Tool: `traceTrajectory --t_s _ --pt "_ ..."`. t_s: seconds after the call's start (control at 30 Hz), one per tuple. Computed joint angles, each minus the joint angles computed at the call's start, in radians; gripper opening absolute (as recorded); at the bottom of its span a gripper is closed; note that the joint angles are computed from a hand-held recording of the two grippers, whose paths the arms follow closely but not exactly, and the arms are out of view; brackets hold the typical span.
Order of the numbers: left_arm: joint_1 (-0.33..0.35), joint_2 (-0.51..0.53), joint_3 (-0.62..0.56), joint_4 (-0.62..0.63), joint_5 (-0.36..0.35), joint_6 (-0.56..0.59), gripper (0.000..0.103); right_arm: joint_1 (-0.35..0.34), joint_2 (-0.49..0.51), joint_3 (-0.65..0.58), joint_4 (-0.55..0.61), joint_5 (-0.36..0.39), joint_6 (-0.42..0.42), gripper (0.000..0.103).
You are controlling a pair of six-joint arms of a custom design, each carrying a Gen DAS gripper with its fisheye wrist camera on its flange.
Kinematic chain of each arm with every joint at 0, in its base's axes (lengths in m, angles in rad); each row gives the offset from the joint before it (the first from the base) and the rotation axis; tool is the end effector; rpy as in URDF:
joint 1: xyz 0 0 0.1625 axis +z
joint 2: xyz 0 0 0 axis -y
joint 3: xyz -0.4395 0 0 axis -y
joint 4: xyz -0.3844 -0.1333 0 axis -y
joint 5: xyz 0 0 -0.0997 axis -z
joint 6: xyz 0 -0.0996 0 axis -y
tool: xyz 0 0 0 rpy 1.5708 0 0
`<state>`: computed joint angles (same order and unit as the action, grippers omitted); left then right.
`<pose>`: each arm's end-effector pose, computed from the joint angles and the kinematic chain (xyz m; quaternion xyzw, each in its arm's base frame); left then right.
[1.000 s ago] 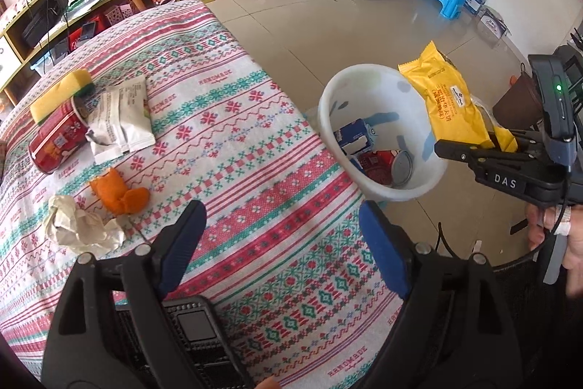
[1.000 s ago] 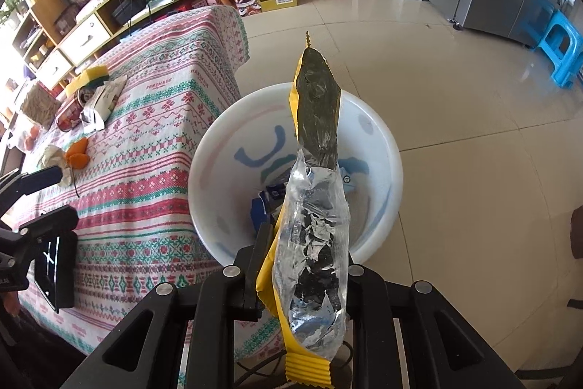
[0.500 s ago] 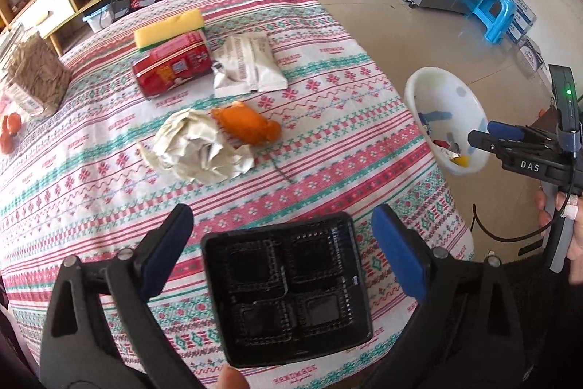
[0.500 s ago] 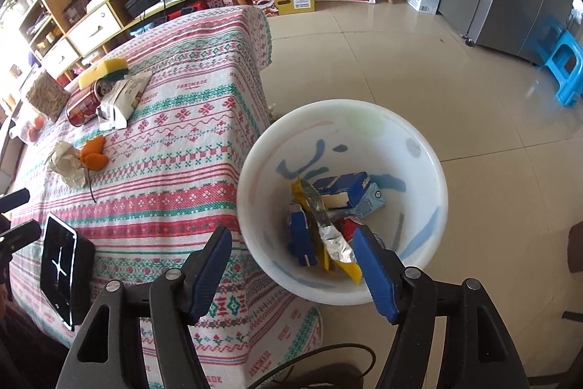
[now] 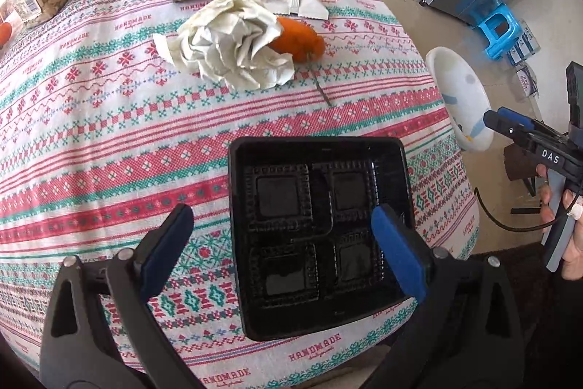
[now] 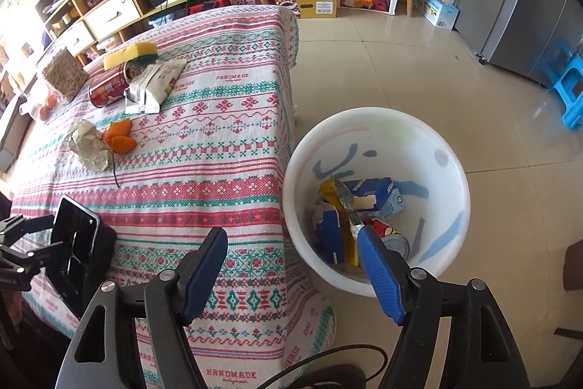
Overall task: Collect trash
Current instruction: 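Grasp the orange peel with the right gripper while the left holds the black tray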
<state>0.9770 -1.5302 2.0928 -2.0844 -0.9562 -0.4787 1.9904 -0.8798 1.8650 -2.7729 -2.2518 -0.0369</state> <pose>-0.0873 -0.4702 0.3104 0.0622 0.9509 -0.1344 0.2719 0.3116 -0.5252 0.1267 0.1768 -0.9209 0.1633 0.3065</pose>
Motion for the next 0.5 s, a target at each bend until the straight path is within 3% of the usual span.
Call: traceTrajectory --t_s 0.13,0.3,0.4,0.5 --pt "0.003 0.013 0.018 -0.030 0.020 0.003 0.089 0.006 0.014 -0.013 0.007 -0.007 0.013 0.076" --pt "0.023 0.021 0.018 -0.071 0.010 0.026 0.058 0.014 0.043 -0.052 0.030 0.002 0.029 0.076" --pt "0.027 -0.007 0.004 -0.059 -0.011 0.039 0.058 0.027 0.075 -0.090 0.039 0.010 0.022 0.076" --pt "0.019 -0.050 -0.019 -0.008 0.031 0.050 0.057 0.042 0.115 -0.138 0.055 0.022 0.019 0.076"
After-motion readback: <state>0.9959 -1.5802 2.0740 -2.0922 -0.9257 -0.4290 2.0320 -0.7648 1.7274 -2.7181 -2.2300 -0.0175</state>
